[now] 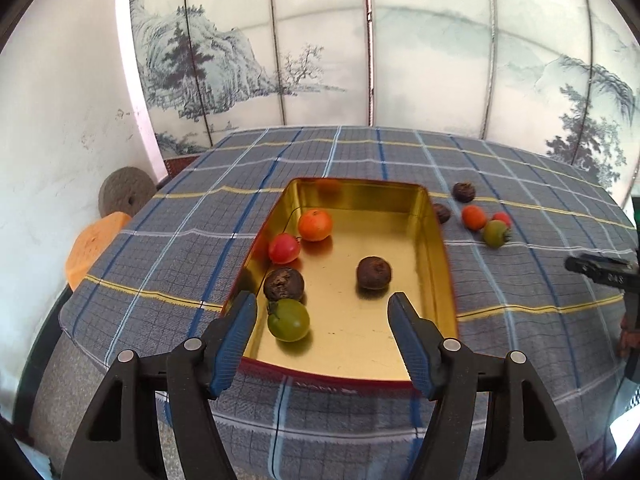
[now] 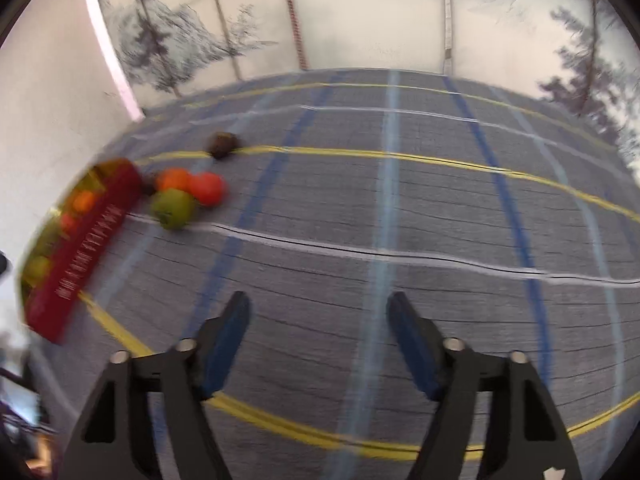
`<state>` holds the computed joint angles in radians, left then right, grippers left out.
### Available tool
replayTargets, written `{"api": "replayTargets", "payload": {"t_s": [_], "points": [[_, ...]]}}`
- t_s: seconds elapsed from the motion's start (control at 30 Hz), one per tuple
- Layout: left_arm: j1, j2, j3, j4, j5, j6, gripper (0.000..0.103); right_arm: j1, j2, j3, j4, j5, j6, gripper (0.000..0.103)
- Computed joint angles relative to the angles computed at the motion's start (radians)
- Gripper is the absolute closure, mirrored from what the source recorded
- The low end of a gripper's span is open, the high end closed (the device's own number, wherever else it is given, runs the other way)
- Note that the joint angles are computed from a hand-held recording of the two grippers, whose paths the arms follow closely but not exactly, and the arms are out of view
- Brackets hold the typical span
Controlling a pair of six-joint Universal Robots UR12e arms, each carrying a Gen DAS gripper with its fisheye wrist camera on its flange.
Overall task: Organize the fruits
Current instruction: 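Reach for the red tomato and grasp it with the right gripper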
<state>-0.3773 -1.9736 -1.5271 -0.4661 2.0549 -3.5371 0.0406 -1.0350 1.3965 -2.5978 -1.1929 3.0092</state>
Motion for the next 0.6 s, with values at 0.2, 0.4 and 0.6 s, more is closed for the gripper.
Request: {"api": "replayTargets", "payload": {"t_s": [0.2,0.4,0.6], "points": [[-0.014,0.010,-0.005,0.010,0.009,0.031,0.034,0.033,0.032,-0.073,0.036,0.091,-0.047,0.049],[-0.017,0.009,0.001,0.006,-0.015,0.038,0.034,0.045,0.085,-0.161,0.078,0.091,-0.009,0.060],[-0.019,-0.001,0.017,-0.004,-0.038,0.053,0.034,0.048,0.141,-0.258,0.154,0.085,0.009,0.064]]}}
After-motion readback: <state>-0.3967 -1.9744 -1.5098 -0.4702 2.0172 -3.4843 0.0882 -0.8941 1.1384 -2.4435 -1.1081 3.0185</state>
